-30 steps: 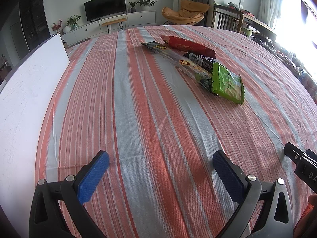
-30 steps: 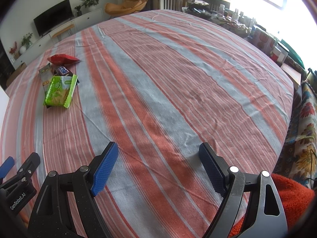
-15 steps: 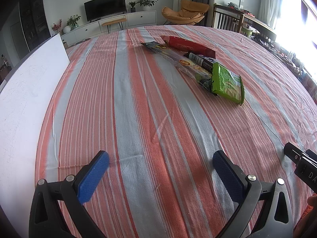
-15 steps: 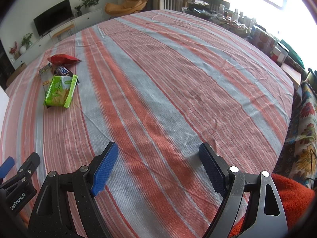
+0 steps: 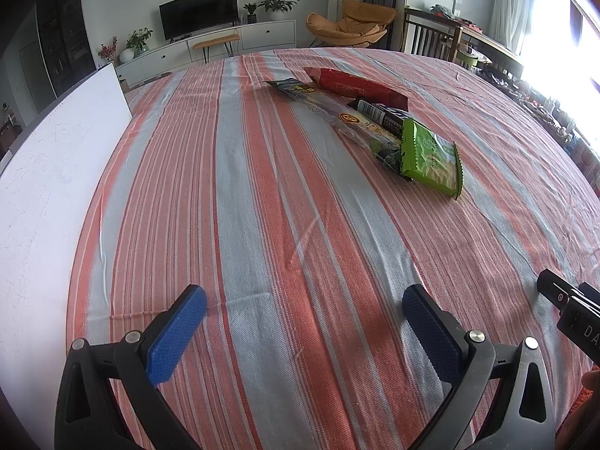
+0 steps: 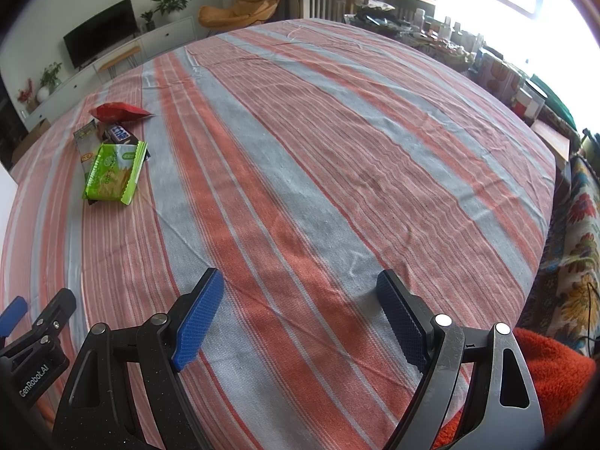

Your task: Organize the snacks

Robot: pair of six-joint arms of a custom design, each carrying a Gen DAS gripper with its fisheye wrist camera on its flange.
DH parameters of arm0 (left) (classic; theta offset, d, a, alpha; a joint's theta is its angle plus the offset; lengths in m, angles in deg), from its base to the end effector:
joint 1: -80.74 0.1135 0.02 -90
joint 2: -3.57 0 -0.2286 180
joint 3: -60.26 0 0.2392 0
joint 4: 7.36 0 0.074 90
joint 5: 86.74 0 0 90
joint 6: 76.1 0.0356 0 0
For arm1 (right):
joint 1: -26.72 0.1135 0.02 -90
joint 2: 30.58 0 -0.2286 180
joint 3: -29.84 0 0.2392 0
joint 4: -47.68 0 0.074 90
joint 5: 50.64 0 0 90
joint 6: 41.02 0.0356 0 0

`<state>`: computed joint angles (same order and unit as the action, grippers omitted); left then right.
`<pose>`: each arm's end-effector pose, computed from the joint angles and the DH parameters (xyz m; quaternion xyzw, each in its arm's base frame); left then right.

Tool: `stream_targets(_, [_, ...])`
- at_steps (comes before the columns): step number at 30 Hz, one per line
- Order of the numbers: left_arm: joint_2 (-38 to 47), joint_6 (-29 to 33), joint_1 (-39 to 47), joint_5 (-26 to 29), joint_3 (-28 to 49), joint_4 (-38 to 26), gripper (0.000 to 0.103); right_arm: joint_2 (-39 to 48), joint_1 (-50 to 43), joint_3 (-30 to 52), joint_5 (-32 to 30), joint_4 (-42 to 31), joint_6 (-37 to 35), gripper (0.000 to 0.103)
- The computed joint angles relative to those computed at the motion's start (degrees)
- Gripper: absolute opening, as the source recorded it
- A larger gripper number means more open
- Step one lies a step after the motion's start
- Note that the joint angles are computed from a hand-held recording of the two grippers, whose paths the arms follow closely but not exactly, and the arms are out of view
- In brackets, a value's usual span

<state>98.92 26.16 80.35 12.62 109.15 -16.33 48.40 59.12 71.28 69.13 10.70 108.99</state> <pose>0.2680 -0.0076 0.0779 0.1289 0.9432 -0.0469 0.3026 0.1732 0.0890 0.0910 0.2621 0.9217 -0.0822 0.2738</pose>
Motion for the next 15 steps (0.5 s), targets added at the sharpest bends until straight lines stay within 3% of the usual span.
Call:
stream_targets(11, [0.2,0.0,0.0,0.0,0.3,-0.2,0.103,0.1,0.0,0.0,0.0,0.2,0.0,0.087])
stream_targets(13, [0.5,0.4,0.0,-0.2,2.0,-2.9,0.103,0.2,0.0,0.0,0.1,0.2,0.0,0.087])
stream_targets(15, [1.9,0.6,-0.3,-1.5,6.9,-10.6,0.103,0.1,-0.1,-0.1,0.0,0.3,-0.1,0.087])
